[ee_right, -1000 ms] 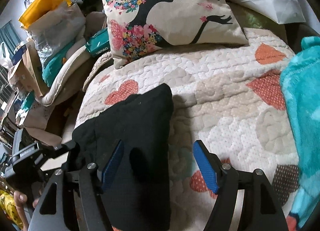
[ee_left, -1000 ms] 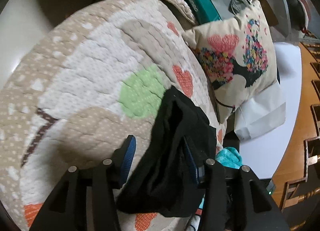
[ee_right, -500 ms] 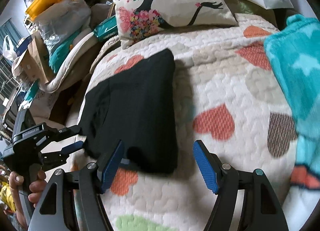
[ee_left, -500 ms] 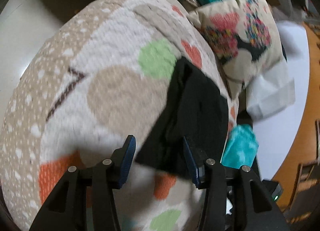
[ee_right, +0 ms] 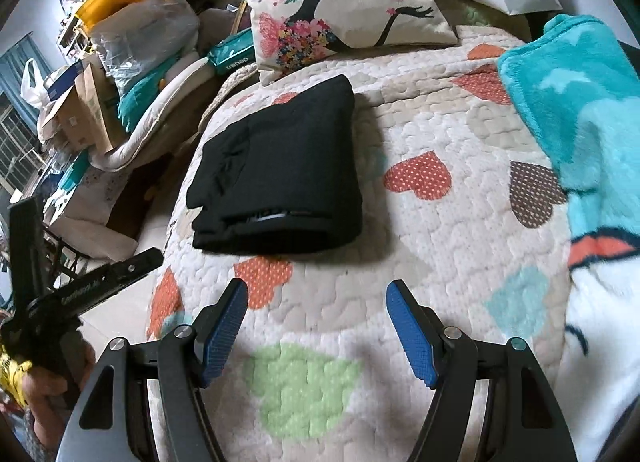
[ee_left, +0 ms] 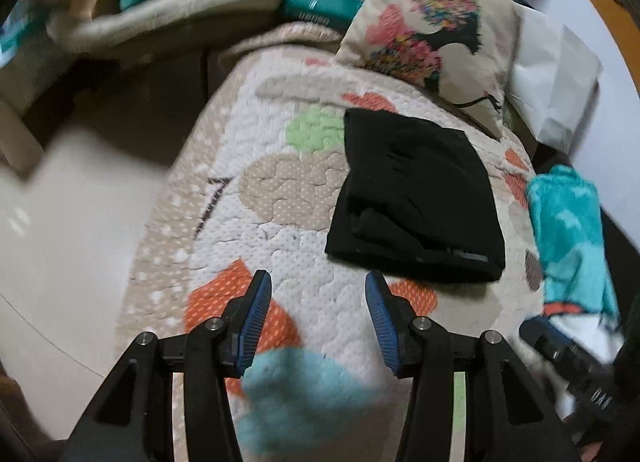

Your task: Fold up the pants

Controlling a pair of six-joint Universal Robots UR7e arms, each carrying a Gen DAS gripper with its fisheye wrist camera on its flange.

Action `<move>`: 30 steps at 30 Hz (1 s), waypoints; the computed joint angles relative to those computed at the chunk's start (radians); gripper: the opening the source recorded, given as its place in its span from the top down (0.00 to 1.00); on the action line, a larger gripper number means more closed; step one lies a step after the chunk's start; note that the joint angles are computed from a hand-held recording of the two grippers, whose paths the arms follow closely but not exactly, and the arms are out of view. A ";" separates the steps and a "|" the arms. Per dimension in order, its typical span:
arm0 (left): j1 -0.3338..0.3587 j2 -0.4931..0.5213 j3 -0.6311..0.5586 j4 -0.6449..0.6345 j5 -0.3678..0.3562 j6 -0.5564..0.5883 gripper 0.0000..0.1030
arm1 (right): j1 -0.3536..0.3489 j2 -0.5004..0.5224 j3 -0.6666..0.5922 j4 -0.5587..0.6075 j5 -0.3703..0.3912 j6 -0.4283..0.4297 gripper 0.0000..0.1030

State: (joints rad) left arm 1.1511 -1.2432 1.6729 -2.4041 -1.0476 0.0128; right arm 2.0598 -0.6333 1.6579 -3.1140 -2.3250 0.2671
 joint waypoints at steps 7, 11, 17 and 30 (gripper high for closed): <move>-0.108 -0.176 0.242 -0.184 0.134 0.071 0.43 | 0.046 0.006 0.038 -0.096 -0.053 -0.033 0.26; -0.169 -0.244 0.309 -0.237 0.214 0.092 0.39 | 0.090 0.025 0.037 -0.163 -0.126 -0.103 0.26; -0.252 -0.308 0.368 -0.296 0.288 0.088 0.28 | 0.154 0.040 0.059 -0.295 -0.196 -0.218 0.24; -0.395 -0.363 0.459 -0.470 0.372 0.201 0.14 | 0.203 0.061 0.065 -0.449 -0.220 -0.359 0.21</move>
State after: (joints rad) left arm 0.7562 -1.6064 2.1323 -2.8743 -0.6756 0.2136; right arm 2.2628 -0.5721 1.7231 -3.5631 -2.5453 -0.0915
